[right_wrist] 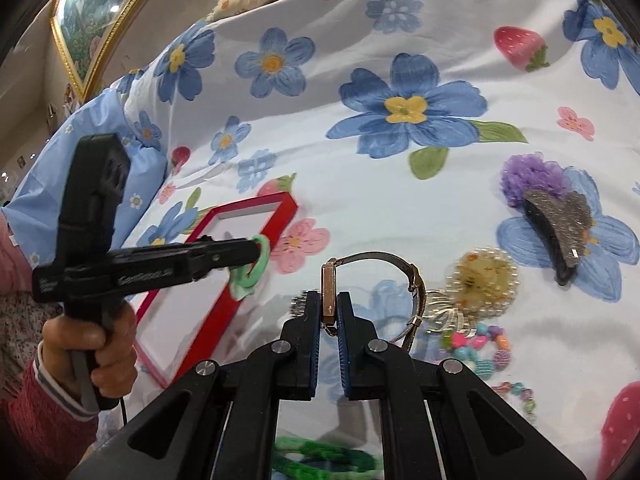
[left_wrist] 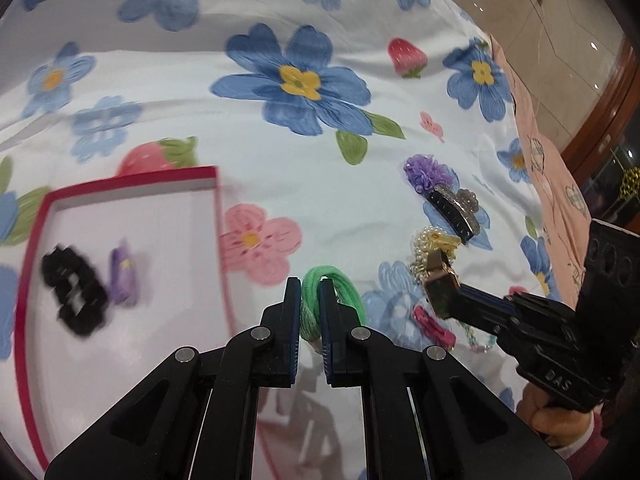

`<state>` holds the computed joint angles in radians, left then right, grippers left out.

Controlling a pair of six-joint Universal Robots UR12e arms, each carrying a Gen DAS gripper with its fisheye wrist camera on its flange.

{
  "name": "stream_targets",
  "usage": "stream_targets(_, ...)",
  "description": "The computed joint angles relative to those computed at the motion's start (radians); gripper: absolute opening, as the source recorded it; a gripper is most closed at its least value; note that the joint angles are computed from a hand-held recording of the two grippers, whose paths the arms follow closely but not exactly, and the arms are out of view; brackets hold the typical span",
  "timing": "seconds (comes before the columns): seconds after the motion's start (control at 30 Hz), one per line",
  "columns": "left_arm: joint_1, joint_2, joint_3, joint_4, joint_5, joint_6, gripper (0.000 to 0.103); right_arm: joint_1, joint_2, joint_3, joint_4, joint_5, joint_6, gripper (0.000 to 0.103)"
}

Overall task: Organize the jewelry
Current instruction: 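Grasp the green hair tie with the left tool while the right tool grasps the gold watch, then carry both into the red box and open both tools to release them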

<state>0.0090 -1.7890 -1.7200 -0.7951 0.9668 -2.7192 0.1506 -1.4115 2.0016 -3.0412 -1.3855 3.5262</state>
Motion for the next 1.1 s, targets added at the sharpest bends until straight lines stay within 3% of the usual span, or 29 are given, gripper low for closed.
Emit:
stream_targets(0.47, 0.083, 0.067, -0.072, 0.040, -0.039, -0.050, 0.008, 0.056, 0.025, -0.056, 0.015, 0.008, -0.026, 0.008)
stream_targets(1.1, 0.172, 0.053, -0.079, 0.119, -0.016, -0.142, 0.008, 0.121, 0.126, -0.208, 0.081, 0.048, -0.114, 0.008)
